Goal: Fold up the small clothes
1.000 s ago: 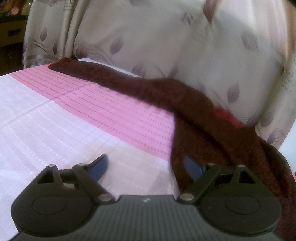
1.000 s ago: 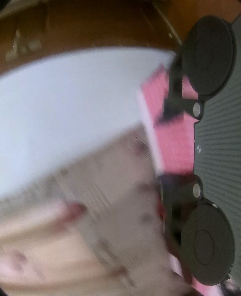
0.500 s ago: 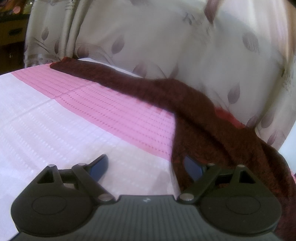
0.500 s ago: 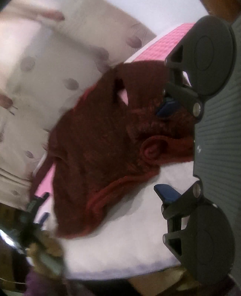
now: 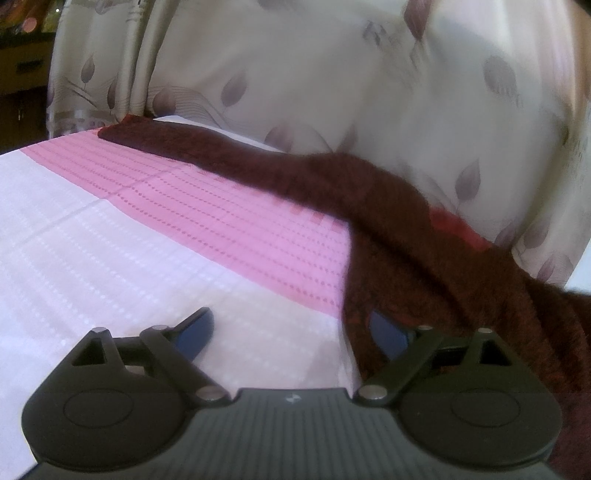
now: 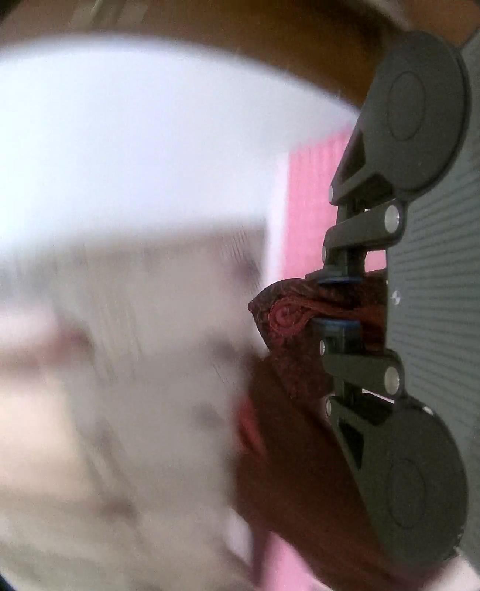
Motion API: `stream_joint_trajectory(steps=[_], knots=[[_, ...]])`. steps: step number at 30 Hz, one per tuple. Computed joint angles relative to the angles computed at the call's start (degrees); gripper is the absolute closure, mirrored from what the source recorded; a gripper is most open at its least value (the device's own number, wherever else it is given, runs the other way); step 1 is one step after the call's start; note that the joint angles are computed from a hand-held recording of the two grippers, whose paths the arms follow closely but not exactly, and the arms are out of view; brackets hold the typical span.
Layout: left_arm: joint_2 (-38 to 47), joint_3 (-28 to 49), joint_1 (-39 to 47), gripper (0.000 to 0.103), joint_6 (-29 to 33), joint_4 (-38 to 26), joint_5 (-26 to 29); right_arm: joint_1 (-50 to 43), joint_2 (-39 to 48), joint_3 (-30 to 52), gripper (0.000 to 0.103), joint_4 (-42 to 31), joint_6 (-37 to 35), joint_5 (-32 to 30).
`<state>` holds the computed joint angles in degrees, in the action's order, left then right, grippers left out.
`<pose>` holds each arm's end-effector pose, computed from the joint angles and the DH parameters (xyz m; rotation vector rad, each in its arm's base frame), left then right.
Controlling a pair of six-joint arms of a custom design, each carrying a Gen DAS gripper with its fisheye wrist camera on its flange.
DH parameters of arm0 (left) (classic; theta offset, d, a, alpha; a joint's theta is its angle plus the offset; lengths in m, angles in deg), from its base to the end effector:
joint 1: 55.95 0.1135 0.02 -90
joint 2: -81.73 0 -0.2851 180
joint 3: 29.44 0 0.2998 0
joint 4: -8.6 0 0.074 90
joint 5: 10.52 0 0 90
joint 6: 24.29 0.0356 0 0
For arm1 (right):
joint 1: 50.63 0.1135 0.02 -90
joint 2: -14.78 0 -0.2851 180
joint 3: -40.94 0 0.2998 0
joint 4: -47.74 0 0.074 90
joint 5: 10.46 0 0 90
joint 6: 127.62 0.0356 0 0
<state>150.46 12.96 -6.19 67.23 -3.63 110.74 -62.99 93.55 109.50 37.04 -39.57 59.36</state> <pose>0.1865 0.1918 0.1811 -0.6042 2.0469 -0.0926 0.3542 -0.0650 0.3017 -0.0595 1.9152 0.1727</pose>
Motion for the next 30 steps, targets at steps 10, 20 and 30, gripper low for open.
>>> stream_joint_trajectory(steps=[10, 20, 30], knots=[[-0.3, -0.1, -0.5, 0.01, 0.1, 0.0, -0.7, -7.1, 33.2, 27.4, 0.084, -3.4, 12.2, 5.8], [-13.2, -2.0, 15.7, 0.01, 19.7, -16.1, 16.4, 0.4, 1.6, -15.7, 0.061, 11.2, 6.1, -13.8], [-10.8, 0.6, 36.8, 0.01, 70.3, -53.6, 28.5, 37.9, -16.2, -35.5, 0.052, 9.2, -7.9, 14.9]])
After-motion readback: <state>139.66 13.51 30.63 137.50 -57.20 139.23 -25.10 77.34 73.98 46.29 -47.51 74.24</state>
